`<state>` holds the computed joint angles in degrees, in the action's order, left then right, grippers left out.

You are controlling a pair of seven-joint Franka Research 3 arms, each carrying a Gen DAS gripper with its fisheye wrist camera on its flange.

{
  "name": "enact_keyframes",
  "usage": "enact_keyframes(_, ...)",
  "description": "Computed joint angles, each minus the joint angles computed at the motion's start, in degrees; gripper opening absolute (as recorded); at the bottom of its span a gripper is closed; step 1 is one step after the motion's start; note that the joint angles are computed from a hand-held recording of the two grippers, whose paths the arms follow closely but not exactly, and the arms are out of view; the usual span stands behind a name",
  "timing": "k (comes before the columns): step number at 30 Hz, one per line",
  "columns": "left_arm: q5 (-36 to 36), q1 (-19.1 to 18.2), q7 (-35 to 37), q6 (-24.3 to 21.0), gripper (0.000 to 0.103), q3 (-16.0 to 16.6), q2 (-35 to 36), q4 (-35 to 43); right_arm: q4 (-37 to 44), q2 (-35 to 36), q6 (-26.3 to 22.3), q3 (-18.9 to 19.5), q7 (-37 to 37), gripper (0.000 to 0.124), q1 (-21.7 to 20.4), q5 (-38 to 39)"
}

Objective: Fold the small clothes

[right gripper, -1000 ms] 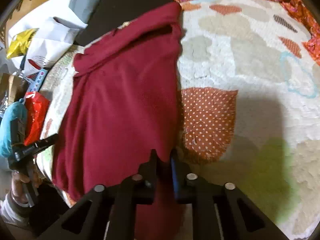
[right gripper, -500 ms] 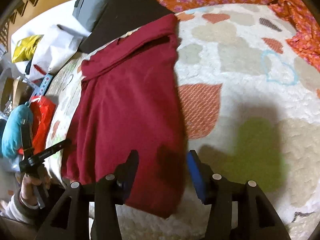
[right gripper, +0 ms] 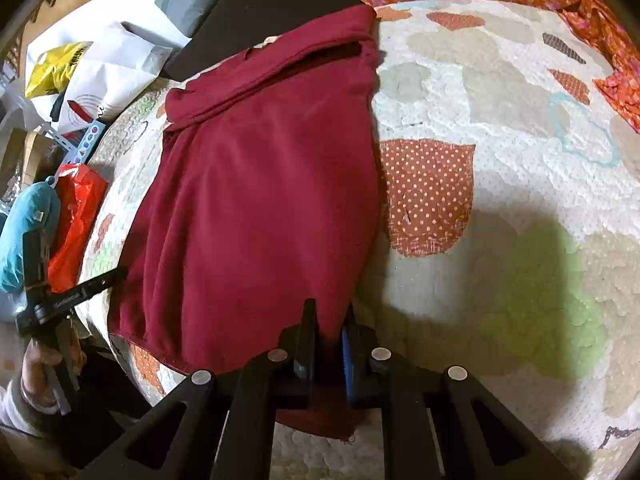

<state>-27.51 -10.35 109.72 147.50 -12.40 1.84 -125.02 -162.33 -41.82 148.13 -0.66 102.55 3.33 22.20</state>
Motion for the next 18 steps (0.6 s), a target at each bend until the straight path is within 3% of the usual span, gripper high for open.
enact_keyframes(4, -4.06, 0.21, 0.82, -3.71, 0.073, 0.42, -1.85, -1.23, -0.55, -1.57, -0.14, -0.7, 0.3, 0.012, 0.84, 1.44)
enact_keyframes(8, -1.13, -1.0, 0.59, -1.3, 0.077, 0.41, -3.64, -3.9, -0.77, -3.55, -3.79, -0.76, 0.77, 0.039, 0.53, 1.43)
enact_keyframes(14, 5.68, -2.72, -2.06, 0.56, 0.085, 0.38, -4.35, -5.63, -2.84, -7.52, -6.75, -0.6, 1.59, 0.041, 0.62, 2.37)
enact_keyframes(18, 2.27, -2.8, -0.6, -1.77, 0.093, 0.95, -3.23, -3.86, -3.63, -6.78, -5.69, -1.93, 1.06, 0.041, 1.97, 5.1)
